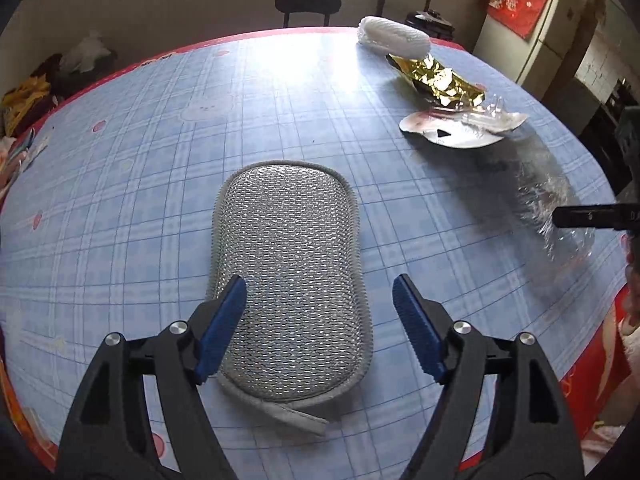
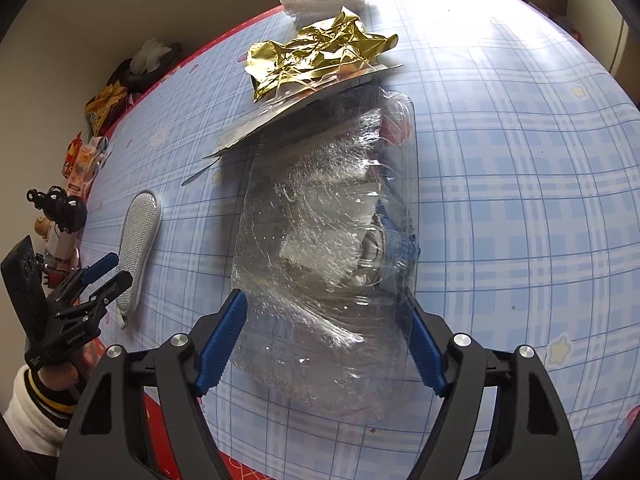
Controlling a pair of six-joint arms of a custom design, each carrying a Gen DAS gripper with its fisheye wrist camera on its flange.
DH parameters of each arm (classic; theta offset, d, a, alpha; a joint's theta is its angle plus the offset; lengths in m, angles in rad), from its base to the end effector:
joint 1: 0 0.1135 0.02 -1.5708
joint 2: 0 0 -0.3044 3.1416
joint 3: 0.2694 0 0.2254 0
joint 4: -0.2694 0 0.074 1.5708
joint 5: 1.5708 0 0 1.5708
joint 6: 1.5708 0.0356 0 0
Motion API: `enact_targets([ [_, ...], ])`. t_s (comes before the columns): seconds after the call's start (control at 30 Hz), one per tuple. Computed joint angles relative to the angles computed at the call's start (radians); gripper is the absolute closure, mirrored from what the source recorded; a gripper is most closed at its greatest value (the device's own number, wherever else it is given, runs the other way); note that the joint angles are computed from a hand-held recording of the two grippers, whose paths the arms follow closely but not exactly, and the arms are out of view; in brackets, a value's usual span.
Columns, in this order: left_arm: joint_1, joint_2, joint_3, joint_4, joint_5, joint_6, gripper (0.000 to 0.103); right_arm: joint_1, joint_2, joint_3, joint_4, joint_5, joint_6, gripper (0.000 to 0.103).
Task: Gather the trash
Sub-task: 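Close the right tool on the clear plastic bottle while the left tool holds the sponge, then lift the clear bottle with the right tool while the left tool lifts the sponge toward the bin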
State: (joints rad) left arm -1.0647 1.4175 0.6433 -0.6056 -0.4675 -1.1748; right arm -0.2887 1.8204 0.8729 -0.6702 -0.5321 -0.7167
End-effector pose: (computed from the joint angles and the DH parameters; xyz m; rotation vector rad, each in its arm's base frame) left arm 0.1066 -0.1592 0.2015 -0.2053 2.6321 0.0464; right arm 0.2600 -0.0584 0.1625 -0.5854 2.7791 0.7103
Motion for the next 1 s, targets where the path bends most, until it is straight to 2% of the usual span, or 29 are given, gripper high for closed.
enact_targets([
  [0.07,-0.006,0.052,0.031,-0.055,-0.013,0.019,0.027,-0.008,-0.009,0.006,-0.015,-0.008,-0.003,0.030],
  [0.2,-0.015,0.149,0.086,-0.121,-0.036,0.077,0.027,-0.032,-0.026,0.036,-0.072,-0.036,-0.011,0.042],
  [0.33,-0.013,0.197,0.107,-0.142,-0.048,0.098,0.026,-0.067,-0.035,0.067,-0.138,-0.066,-0.045,0.048],
  [0.43,-0.011,0.180,0.100,-0.131,-0.037,0.095,0.035,-0.085,-0.048,0.083,-0.177,-0.079,-0.071,0.054],
  [0.5,-0.018,0.162,0.101,-0.130,-0.039,0.101,0.050,-0.098,-0.056,0.095,-0.203,-0.093,-0.085,0.056],
  [0.6,-0.036,0.111,0.107,-0.147,-0.036,0.082,0.066,-0.118,-0.058,0.116,-0.250,-0.118,-0.109,0.058],
  [0.73,-0.054,-0.043,0.090,-0.174,-0.035,-0.001,0.079,-0.140,-0.070,0.148,-0.313,-0.142,-0.144,0.063],
  [0.8,-0.075,-0.133,0.078,-0.202,-0.044,-0.083,0.082,-0.151,-0.077,0.167,-0.352,-0.158,-0.165,0.068],
  [1.0,-0.169,-0.310,0.014,-0.302,-0.076,-0.370,0.083,-0.176,-0.092,0.204,-0.425,-0.168,-0.215,0.073],
])
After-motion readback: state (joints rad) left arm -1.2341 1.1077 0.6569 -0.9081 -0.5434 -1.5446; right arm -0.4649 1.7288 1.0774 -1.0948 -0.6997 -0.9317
